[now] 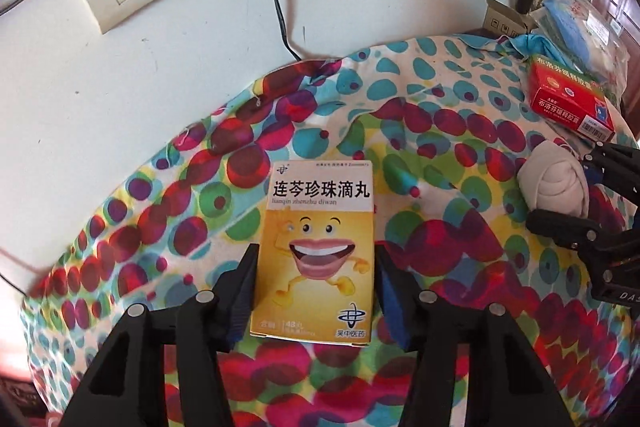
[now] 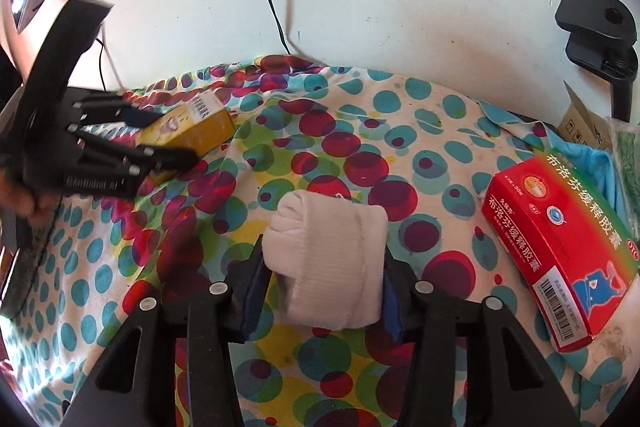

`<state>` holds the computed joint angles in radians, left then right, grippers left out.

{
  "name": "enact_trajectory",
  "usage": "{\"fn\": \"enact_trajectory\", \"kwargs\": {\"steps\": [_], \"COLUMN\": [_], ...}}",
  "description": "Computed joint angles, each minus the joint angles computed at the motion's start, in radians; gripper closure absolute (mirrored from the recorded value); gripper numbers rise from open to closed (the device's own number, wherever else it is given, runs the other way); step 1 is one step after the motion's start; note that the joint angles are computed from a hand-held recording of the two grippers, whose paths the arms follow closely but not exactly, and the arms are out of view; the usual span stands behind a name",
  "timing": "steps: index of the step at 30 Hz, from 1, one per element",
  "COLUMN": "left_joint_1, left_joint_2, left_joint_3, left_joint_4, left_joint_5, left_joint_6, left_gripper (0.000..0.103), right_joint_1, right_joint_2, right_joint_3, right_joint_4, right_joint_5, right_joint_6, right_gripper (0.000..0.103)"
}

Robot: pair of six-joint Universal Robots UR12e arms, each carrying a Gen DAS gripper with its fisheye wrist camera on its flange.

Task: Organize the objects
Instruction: 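Grasp the second yellow medicine box with the left gripper while right holds the sock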

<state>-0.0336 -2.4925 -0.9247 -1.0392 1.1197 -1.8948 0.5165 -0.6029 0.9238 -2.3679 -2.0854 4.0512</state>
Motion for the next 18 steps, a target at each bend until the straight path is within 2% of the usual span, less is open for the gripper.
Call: {"fn": "enact_trajectory", "kwargs": {"steps": [4,7,10,12,18], "left_joint_1": [0.008,0.009,0.019,0.027,0.052], "left_joint_2": [0.037,0.053,0.069,0.088,0.134], "left_joint_3": [-0.078,-0.094,-0.12,-0.164,-0.268], "left_joint_4": [0.07,0.066,0.084,0.178,0.34], "left_joint_5": [-0.017,-0.04,-0.058,-0.053,-0.022], "left_joint_6": [-0.098,-0.149,-0.204,-0.247,-0.39], "left_gripper": [0.048,0.048,0.048,0.048,0.048], "right_joint_1": [0.001,0.002,0.006,0.005,0.005], "right_joint_2": [0.009,0.015,0.033,0.031,0.032], "right_joint_3": [-0.024,-0.04,-0.086,-0.08,-0.082], "right_joint_4": [0.037,0.064,0.134,0.125,0.132], "right_joint_5": [-0.01,-0.016,-0.037,-0.033,-0.037], "right_joint_6": [-0.01,-0.013,-0.02,-0.02,-0.02], "right_gripper": [0.059,0.059,0.059,0.059,0.059]}}
